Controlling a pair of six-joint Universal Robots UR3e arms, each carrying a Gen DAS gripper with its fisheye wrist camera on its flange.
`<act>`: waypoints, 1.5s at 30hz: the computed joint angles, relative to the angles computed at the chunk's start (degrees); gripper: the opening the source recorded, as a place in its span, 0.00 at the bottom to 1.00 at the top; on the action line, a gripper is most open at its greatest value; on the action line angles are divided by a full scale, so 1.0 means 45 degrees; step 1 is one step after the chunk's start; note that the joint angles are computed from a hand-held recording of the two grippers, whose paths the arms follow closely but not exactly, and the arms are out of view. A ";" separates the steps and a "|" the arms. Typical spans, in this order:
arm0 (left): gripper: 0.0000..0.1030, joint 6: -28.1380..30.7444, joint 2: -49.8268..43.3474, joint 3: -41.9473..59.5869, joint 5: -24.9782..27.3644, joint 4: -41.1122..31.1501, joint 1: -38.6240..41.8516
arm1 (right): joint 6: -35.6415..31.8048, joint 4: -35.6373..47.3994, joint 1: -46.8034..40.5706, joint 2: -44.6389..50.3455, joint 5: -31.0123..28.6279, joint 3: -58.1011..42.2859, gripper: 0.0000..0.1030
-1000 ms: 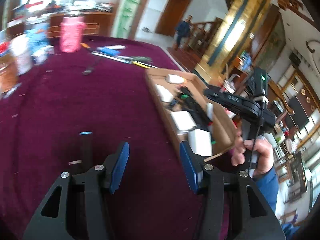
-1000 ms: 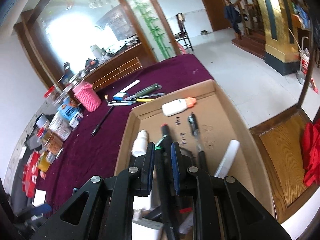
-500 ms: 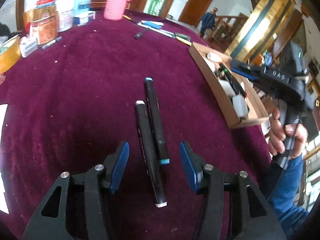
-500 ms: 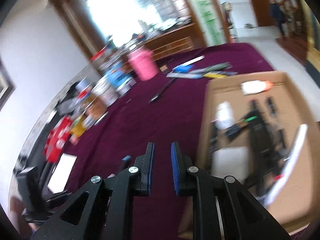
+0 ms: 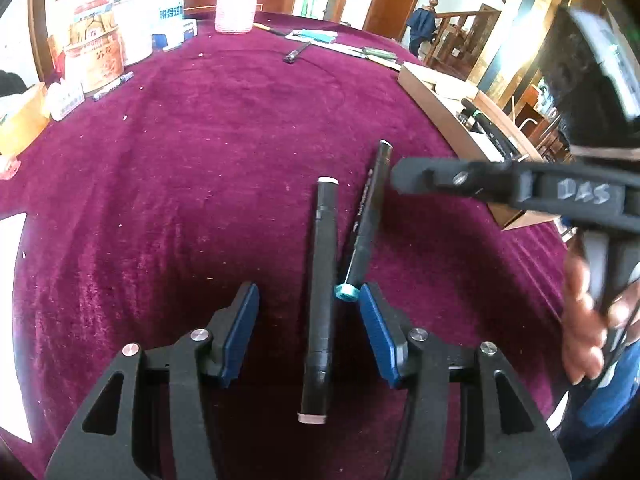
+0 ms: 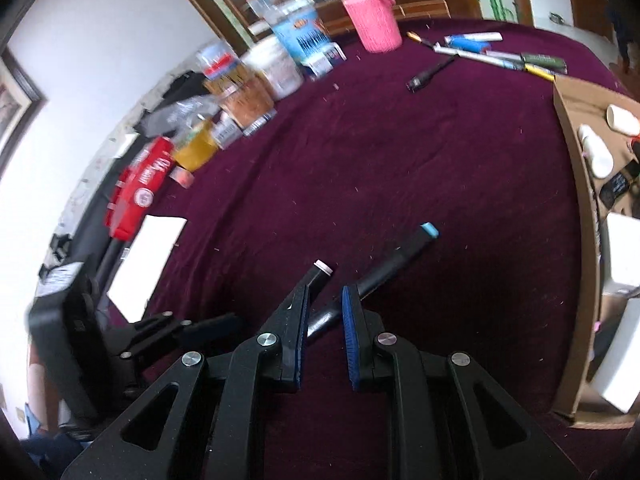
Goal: Organize rigid objects
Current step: 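Grasp a white-capped black marker with the left tool while the right grasps a blue-capped marker, then carry the white-capped marker with the left tool while the right carries the blue-capped marker to the tray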
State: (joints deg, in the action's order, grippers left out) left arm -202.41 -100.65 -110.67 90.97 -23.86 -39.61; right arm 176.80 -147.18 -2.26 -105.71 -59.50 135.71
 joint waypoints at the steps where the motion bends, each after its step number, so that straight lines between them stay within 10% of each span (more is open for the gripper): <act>1: 0.51 0.0020 0.0106 -0.0170 -0.0008 0.0104 0.0065 | 0.0237 -0.0107 0.0167 0.0339 -0.0084 -0.0130 0.14; 12: 0.51 0.0768 0.0821 -0.1225 -0.0513 0.0590 0.0661 | 0.2063 -0.1343 0.2310 0.3162 -0.2296 -0.1721 0.24; 22: 0.51 0.0700 -0.0226 0.0561 0.0227 -0.0680 -0.0014 | 0.0584 -0.1972 0.2913 0.3437 -0.5227 -0.2045 0.12; 25: 0.41 0.0457 -0.0928 0.1387 0.0783 -0.0786 -0.0300 | 0.0131 -0.2123 0.1918 0.2750 -0.4226 -0.1229 0.12; 27: 0.11 0.0299 -0.1511 0.2037 0.1581 -0.0915 -0.0681 | -0.0026 -0.2291 0.1639 0.2670 -0.3855 -0.1021 0.12; 45: 0.11 -0.0486 -0.2464 0.3329 0.3868 -0.0580 -0.1486 | -0.0465 -0.3086 0.0463 0.1570 -0.2073 0.0097 0.12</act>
